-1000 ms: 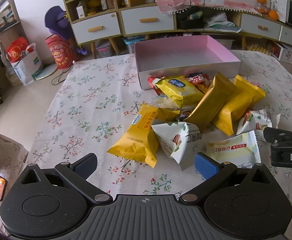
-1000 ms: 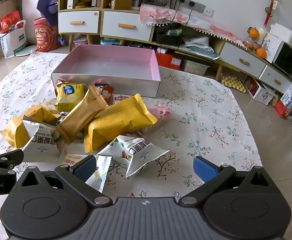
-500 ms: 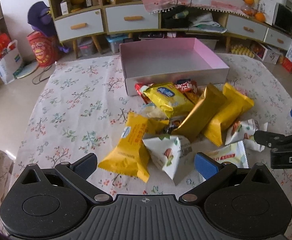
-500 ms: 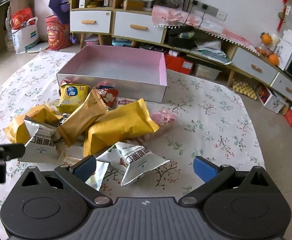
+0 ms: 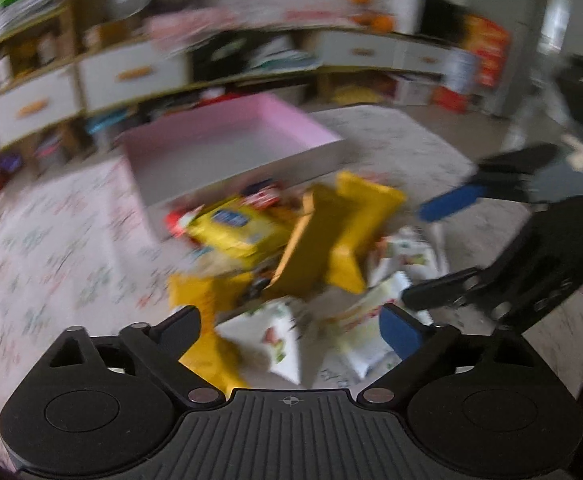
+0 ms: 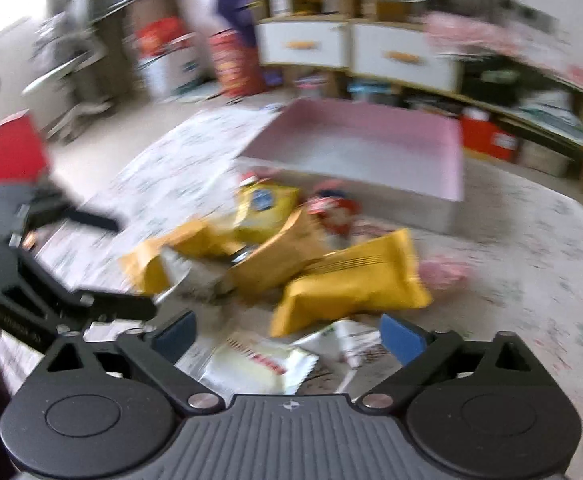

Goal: Organize snacks
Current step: 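Grasp the white nut packet with the right gripper while the left grasps the white-red biscuit packet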

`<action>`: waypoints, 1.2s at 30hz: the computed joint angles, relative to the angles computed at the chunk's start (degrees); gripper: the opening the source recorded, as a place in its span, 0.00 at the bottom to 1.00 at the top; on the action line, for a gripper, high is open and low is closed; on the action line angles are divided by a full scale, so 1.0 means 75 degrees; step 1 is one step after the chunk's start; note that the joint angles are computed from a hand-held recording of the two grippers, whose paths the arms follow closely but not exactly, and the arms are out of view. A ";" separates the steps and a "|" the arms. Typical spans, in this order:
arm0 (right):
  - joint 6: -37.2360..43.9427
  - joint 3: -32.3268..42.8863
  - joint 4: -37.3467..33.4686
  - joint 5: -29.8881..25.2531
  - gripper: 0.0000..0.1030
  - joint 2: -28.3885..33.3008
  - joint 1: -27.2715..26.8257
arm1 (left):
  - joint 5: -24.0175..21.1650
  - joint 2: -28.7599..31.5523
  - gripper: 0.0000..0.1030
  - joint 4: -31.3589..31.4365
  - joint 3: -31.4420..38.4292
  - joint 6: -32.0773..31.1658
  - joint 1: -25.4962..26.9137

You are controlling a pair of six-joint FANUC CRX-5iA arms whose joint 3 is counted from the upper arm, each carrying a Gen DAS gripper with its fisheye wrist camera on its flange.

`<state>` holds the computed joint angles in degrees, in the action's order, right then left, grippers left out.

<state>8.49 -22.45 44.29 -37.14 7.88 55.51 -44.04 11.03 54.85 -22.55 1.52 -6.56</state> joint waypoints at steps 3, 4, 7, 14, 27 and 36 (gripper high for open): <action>0.1017 0.0053 -0.0376 0.0442 0.69 0.0101 -0.0062 | -0.0111 0.0146 0.79 0.0047 0.0080 -0.0634 -0.0105; 0.1413 0.0124 -0.0621 0.0563 0.68 0.0153 -0.0076 | -0.0157 0.0206 0.77 -0.0055 0.0146 -0.0708 -0.0136; 0.2514 0.0403 -0.1285 0.0626 0.67 0.0356 -0.0073 | -0.0123 0.0410 0.72 -0.0619 0.0403 -0.0577 -0.0226; 0.4166 0.1022 -0.2452 0.0326 0.58 0.0749 -0.0125 | 0.0145 0.0682 0.65 -0.1223 0.0726 -0.0367 -0.0376; 0.5340 0.1757 -0.3096 -0.0448 0.48 0.1302 -0.0077 | 0.0103 0.0815 0.60 -0.1823 0.0928 -0.0086 -0.0355; 0.5031 0.1584 -0.2788 -0.0455 0.39 0.1203 0.0038 | 0.0341 0.0730 0.59 -0.1775 0.0766 -0.0222 -0.0369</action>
